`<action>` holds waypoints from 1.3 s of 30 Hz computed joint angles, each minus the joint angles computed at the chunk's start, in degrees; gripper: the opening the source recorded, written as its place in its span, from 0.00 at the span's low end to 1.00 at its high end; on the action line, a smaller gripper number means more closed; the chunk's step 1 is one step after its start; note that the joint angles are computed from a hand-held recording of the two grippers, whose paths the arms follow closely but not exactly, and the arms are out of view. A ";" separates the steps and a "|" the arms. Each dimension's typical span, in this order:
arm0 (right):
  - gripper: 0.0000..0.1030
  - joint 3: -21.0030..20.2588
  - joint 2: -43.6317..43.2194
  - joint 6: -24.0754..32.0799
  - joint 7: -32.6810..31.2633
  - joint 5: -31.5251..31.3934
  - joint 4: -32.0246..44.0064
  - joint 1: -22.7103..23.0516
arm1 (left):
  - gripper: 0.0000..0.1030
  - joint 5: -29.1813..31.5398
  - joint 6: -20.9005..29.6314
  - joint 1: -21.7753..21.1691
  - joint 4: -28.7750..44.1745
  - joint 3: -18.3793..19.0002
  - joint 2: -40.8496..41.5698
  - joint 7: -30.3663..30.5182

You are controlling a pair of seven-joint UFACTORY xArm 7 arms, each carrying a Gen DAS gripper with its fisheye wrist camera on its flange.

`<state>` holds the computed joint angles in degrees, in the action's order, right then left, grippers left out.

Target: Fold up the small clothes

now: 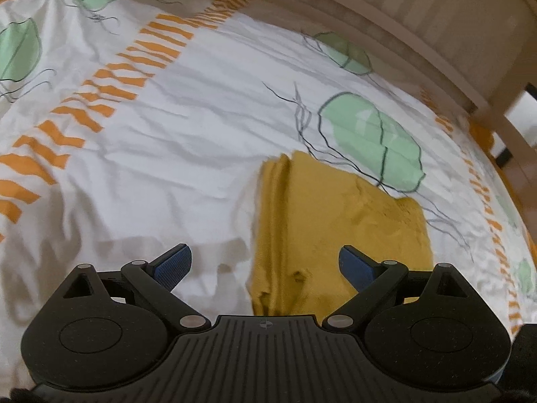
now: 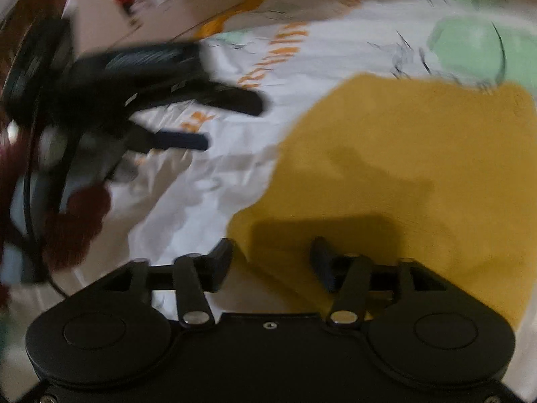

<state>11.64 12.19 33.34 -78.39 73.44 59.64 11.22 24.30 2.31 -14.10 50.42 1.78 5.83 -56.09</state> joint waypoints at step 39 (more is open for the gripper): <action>0.10 -1.30 -6.53 -11.91 -25.79 18.39 -5.30 6.34 | 0.10 -33.71 11.70 3.18 18.70 -7.75 13.82 34.27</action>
<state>10.33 5.67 21.43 -104.18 91.83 54.35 17.56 -9.41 14.01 -10.92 69.12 -5.97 19.65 -21.82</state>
